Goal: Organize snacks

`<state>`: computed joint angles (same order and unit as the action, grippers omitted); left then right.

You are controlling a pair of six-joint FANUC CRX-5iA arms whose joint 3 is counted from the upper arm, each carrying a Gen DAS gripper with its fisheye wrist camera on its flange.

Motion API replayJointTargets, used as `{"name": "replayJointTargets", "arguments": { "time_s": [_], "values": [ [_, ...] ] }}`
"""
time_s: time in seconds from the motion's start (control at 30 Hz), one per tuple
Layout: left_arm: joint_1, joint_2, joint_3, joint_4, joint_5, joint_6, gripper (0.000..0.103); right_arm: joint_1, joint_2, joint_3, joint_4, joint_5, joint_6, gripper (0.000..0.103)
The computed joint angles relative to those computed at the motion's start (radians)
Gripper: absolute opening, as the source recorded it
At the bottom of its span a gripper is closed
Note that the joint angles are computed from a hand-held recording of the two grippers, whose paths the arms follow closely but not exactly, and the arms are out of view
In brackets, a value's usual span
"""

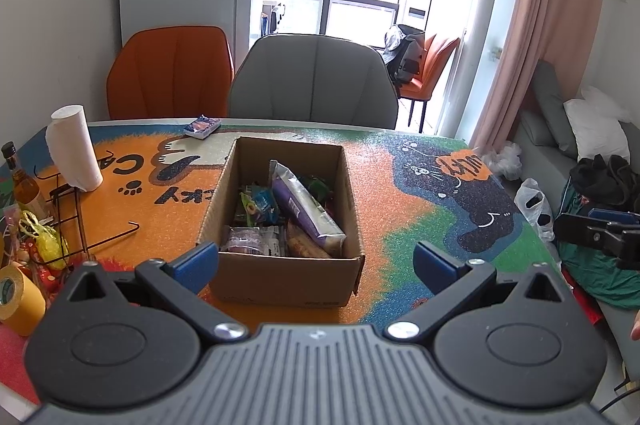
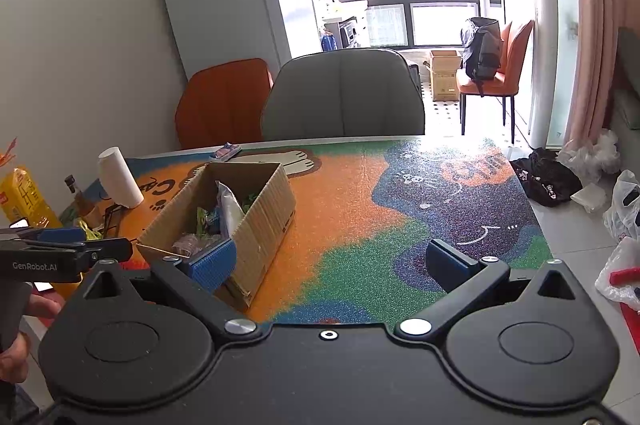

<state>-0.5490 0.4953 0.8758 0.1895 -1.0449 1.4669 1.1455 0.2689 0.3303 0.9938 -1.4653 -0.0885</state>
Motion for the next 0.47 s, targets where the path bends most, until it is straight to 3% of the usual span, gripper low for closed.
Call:
{"name": "replayJointTargets", "arguments": {
  "time_s": [0.47],
  "values": [
    [0.006, 0.018, 0.017, 0.007, -0.011, -0.006, 0.103, -0.015, 0.005, 0.012, -0.024, 0.019, 0.019, 0.103]
  ]
}}
